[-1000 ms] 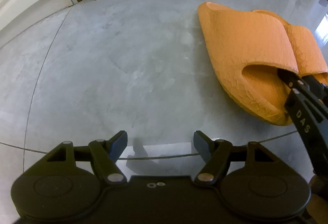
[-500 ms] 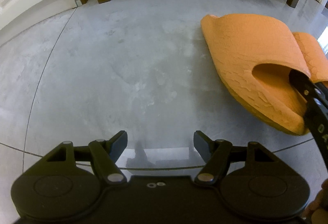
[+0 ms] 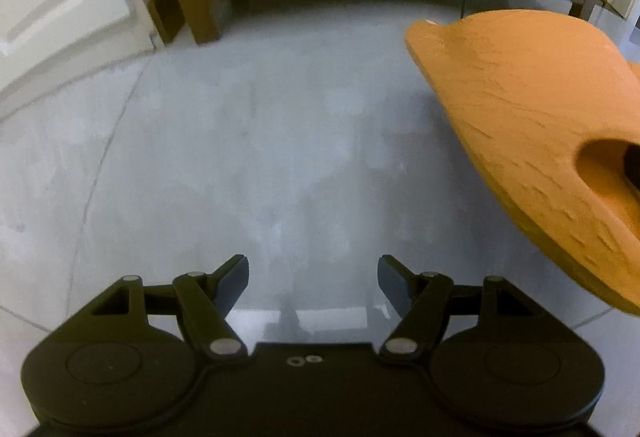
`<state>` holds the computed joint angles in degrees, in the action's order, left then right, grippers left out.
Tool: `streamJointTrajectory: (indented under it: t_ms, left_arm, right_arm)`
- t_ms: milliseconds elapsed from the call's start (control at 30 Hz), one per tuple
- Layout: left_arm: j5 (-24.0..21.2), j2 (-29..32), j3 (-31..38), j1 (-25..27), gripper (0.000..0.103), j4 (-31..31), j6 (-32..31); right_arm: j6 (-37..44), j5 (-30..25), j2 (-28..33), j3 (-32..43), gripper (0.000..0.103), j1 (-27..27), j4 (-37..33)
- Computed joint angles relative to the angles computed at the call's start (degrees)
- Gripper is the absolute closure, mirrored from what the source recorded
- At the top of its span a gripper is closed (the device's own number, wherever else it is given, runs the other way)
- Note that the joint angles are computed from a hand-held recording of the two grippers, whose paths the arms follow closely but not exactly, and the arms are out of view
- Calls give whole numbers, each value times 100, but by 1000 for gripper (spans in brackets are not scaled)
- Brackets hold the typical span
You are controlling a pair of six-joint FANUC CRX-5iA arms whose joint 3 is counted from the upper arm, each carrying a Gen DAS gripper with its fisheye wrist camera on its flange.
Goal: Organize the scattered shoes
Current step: 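Lift the orange slides with the right tool up to the rack's top shelf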
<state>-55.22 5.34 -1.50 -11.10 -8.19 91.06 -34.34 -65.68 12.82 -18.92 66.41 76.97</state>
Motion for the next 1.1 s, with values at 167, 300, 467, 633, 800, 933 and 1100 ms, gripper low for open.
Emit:
streamJointTrajectory:
  t_ms: [167,300,467,633,800,933,1100]
  left_arm:
    - [-262,174,540,10,32,77,-14]
    - [-477,246,989,20,32,133,-26]
    - [-925,400,1650,88,32,480,-270]
    - [-1236,530,2445,24,32,582,-531]
    - [-1496,640,3057,55,32,850,-887]
    - [-1770,814,3675,107,32,1069,-1067]
    - [-2144,1240,4760,139,32,1204,-948]
  right_arm:
    - [441,-202,-42,300,71,-55,34]
    - [670,-369,-53,571,71,-91,69]
    - [1199,-647,33,1143,71,-124,106]
    - [1544,-1011,126,1698,71,-144,231]
    - [2023,-1352,200,2192,71,-135,473]
    - [2540,-1439,278,2680,70,-194,714]
    - [2972,-1321,410,3315,70,-365,995]
